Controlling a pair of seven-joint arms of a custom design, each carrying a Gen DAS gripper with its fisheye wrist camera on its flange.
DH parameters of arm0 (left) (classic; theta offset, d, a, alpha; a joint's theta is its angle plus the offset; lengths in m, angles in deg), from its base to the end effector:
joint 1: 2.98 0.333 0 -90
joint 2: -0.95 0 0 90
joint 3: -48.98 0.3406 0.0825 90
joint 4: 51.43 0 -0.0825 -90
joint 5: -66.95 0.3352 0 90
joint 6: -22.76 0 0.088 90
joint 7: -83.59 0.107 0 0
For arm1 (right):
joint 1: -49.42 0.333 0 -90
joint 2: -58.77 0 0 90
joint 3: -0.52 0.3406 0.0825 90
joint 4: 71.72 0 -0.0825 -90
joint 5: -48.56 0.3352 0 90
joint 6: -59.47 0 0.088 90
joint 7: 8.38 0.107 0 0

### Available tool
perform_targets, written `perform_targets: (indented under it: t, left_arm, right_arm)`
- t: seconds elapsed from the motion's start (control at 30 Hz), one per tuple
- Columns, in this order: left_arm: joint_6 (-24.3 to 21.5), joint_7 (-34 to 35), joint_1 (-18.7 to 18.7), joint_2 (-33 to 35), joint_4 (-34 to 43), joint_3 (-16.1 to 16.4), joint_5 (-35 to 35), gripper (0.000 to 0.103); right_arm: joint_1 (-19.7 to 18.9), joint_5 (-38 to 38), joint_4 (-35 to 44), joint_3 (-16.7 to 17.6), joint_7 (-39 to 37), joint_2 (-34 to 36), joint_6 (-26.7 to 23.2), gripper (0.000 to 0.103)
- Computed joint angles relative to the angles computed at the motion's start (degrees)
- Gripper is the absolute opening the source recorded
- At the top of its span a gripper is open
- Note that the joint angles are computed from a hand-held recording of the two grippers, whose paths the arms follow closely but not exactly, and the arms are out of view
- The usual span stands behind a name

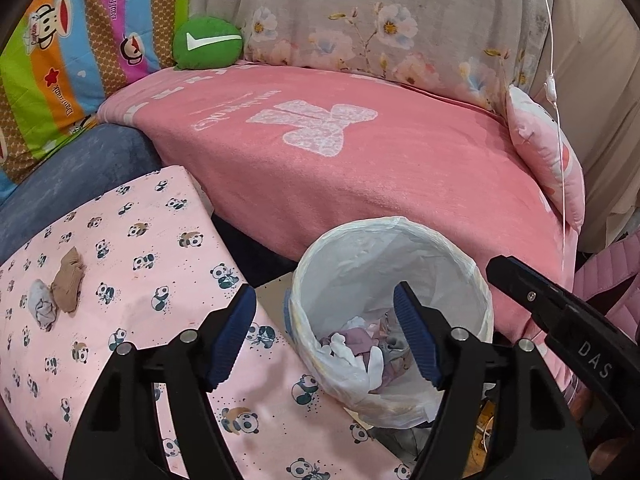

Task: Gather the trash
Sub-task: 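Move both open tools back to the light blue and beige socks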

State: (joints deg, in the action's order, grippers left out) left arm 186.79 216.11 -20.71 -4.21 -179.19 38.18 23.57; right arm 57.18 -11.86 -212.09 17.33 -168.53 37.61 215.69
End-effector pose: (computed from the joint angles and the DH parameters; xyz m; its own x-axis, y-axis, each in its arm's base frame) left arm 0.4624 -0.2117 0.5337 -0.5908 -0.7990 0.1125 -0.6069 0.3482 -0.7144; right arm 0.3595 0.2144 0.5294 -0.3834 -0.8460 -0.3706 -0.4608 0.5229 -0.7170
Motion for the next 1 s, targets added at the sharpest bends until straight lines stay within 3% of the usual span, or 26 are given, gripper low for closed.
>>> perform_targets:
  t: [0.4,1.0]
  left_arm:
    - [-0.1,-0.6,3.1,-0.3,-1.0,2.2,-1.3,0.068]
    - [0.5,-2.4,9.4,0.3,-2.4,5.2,-0.8,0.069]
  right_arm:
    - [5.3,-0.8,7.9,0.1,-2.3,8.0,-2.4,0.029]
    - [17.6,1.2,21.5,-5.1,-9.7,21.2,-6.2,0.036]
